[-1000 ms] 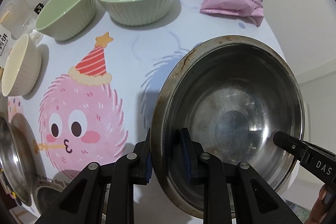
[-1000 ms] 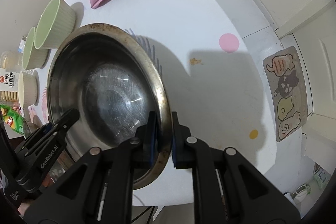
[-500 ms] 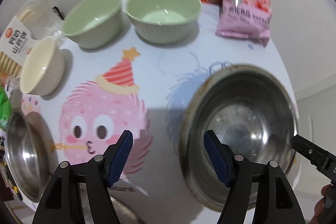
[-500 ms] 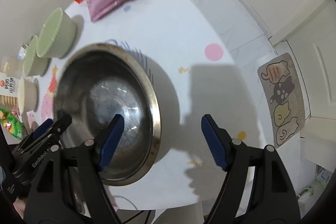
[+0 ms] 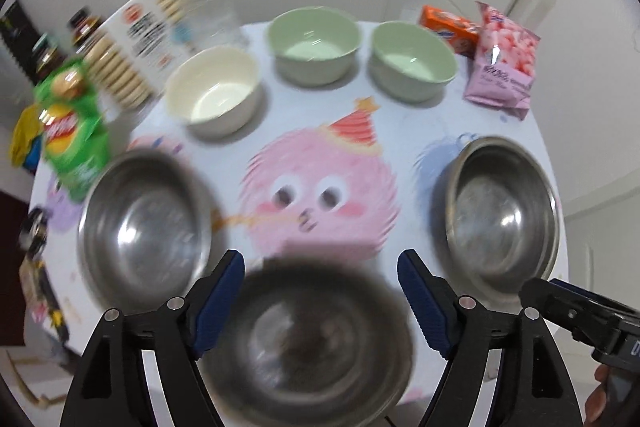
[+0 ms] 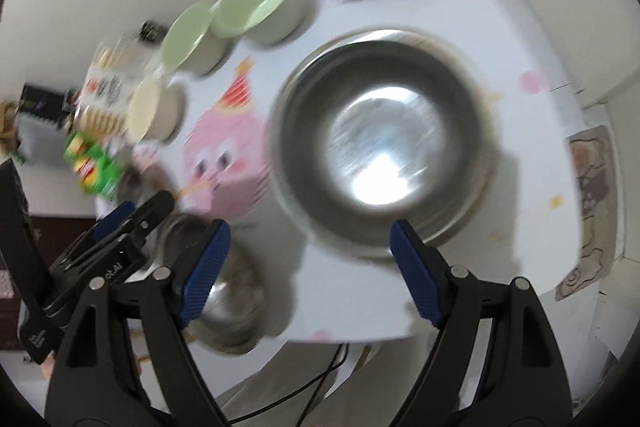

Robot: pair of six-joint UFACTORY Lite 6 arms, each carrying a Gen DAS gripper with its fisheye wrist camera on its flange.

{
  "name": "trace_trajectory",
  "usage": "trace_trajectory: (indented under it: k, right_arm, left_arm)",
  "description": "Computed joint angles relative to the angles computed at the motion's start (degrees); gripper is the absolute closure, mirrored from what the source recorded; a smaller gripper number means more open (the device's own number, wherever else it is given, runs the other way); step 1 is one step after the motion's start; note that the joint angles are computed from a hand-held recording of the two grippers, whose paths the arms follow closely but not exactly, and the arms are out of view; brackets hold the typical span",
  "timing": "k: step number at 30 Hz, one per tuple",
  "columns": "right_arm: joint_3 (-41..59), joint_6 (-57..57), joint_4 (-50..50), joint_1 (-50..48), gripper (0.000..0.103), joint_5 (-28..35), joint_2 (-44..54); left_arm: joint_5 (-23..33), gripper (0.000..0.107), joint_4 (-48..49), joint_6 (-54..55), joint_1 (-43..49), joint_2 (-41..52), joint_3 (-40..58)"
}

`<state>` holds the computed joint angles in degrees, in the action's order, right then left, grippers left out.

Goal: Organize plates and bowls
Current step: 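Move both grippers toward the steel bowl with dark residue inside, then close the left gripper on the residue bowl rim while the right gripper grips it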

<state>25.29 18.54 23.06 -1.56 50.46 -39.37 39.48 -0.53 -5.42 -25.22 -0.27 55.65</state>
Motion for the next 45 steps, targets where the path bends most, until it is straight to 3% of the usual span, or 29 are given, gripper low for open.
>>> trace_trajectory:
  k: [5,11,21,27,45]
  right_arm:
    - [0.3,13.1,1.2,18.0,0.021,-4.4,3.5]
    - [1.3,20.8,1.5,30.0,0.021,-8.7,9.0]
    - [2.4,25.1,0.3,38.3,0.021,-10.5,13.8]
    - [4.0,32.5,-7.6,43.5,0.021,-13.0,18.8]
    - [2.4,20.4,0.0,40.0,0.021,-22.0,29.7]
  left_arm:
    - [2.1,0.026,0.1,4.1,7.8,-11.3,-10.1]
    - [3.6,0.026,-1.5,11.4,17.7,-17.3,-18.0]
    - [3.6,0.026,-1.6,15.8,22.6,-19.3,-21.5]
    - [0.7,0.026,0.4,16.8,23.9,-18.8,-24.7]
    - [-9.8,0.026,3.0,13.4,25.2,-12.2,-28.7]
